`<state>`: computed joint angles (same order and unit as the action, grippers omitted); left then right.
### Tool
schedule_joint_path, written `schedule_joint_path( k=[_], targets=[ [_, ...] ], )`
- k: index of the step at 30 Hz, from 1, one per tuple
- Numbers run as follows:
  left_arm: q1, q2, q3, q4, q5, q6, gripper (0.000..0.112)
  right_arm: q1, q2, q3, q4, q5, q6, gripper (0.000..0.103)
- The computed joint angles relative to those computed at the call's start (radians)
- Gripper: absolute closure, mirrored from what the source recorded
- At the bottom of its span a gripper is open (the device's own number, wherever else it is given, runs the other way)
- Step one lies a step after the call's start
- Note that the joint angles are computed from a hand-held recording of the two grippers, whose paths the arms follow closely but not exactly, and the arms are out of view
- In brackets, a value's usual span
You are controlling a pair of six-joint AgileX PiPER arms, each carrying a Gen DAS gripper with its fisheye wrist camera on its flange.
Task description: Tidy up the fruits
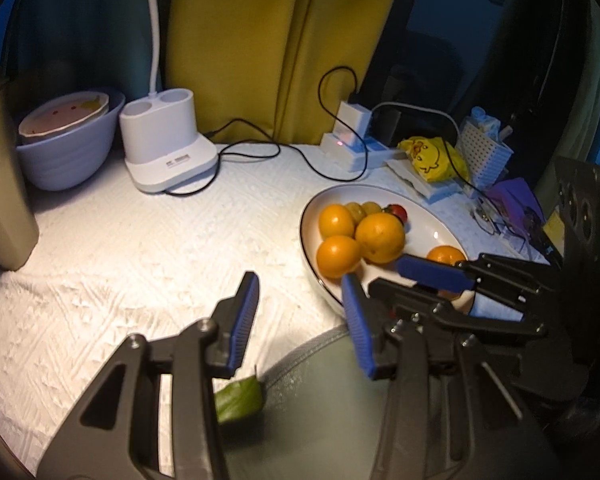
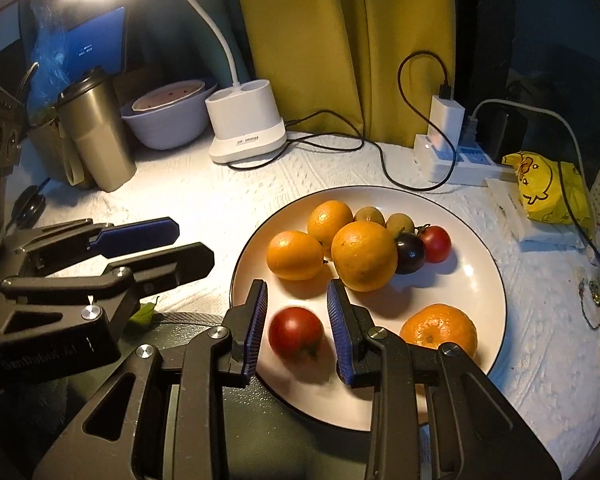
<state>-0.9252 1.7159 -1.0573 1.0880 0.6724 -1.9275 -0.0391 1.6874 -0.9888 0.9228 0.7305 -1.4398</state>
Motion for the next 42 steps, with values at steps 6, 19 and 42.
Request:
schedule_joint_path(
  k=[6,19,42],
  targets=[
    [-0.052,-0.025,0.019,0.000,0.054,-0.028,0.068,-0.016,-0.052,0.033,0.002,0.009,-0.004,0.070],
    [-0.215,-0.075,0.033,-0.008,0.209,-0.083,0.067,-0.087,-0.223,0.135,-0.006,0.064,-0.017,0.070],
    [-0.515,-0.069,-0.073,-0.032,0.516,-0.137,0.036,-0.407,-0.524,0.259,-0.010,0.351,-0.113,0.069]
  ],
)
